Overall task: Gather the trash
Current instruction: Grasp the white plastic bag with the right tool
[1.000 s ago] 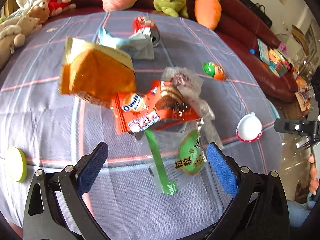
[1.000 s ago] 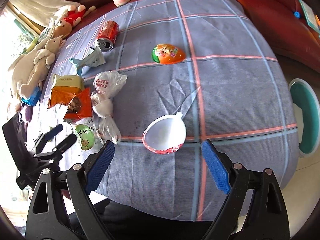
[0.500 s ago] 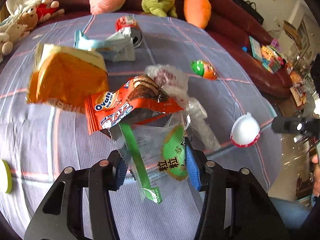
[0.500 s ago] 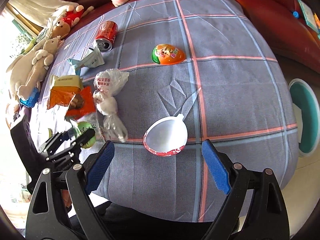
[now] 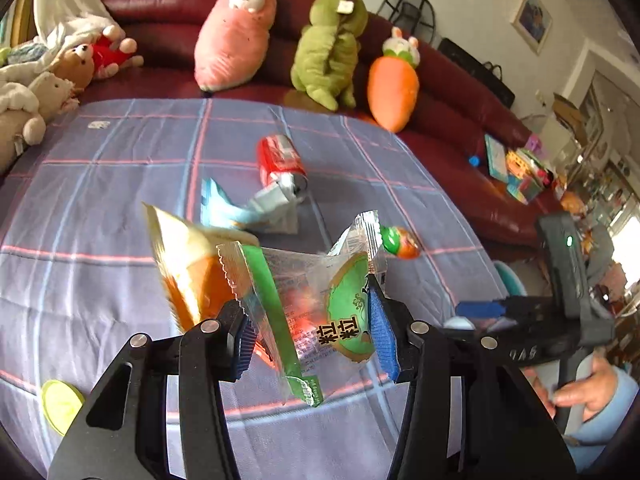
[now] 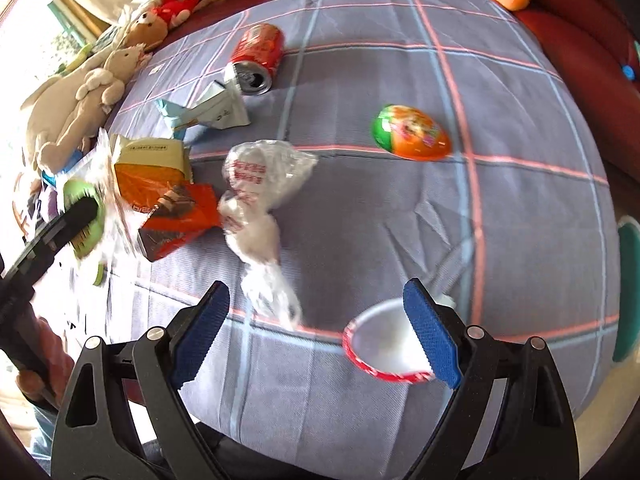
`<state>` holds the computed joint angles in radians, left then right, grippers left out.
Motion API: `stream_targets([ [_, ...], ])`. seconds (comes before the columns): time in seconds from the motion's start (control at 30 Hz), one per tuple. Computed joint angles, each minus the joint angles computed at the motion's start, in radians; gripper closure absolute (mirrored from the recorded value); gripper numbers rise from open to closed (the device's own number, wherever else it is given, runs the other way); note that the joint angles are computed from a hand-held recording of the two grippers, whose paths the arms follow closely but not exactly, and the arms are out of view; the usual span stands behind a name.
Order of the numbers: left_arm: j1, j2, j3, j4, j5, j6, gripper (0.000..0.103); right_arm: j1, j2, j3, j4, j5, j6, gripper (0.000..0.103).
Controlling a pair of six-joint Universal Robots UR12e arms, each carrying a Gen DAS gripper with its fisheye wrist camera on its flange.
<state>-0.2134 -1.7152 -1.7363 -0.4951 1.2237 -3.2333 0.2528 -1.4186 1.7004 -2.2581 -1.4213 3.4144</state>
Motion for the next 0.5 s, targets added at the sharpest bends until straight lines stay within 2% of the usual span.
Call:
stream_targets([
  [0.07,0.01,-0.001,0.006,0.003,0.005,-0.02,0.053,0.011,0.018,-0.015,0.007,0.001,-0.029,0.02],
  [0.23,0.018,-0.01,0.017,-0.017,0.024,-0.033,0.053,0.027,0.064,-0.051,0.014,0.008,-0.065,0.036],
  [0.37,0.018,-0.02,0.024,-0.038,0.026,-0.033,0.053,0.034,0.091,-0.069,0.016,0.008,-0.092,0.04],
  [0.4,0.019,-0.021,0.026,-0.044,0.024,-0.035,0.053,0.034,0.095,-0.071,0.016,0.014,-0.1,0.046],
  [0.43,0.017,-0.024,0.031,-0.053,0.022,-0.037,0.053,0.032,0.099,-0.074,0.025,0.022,-0.109,0.071],
  [0.47,0.016,-0.026,0.033,-0.059,0.02,-0.038,0.053,0.03,0.099,-0.075,0.03,0.028,-0.106,0.08],
  [0.5,0.015,-0.028,0.036,-0.064,0.018,-0.036,0.053,0.024,0.094,-0.068,0.017,0.036,-0.092,0.079],
])
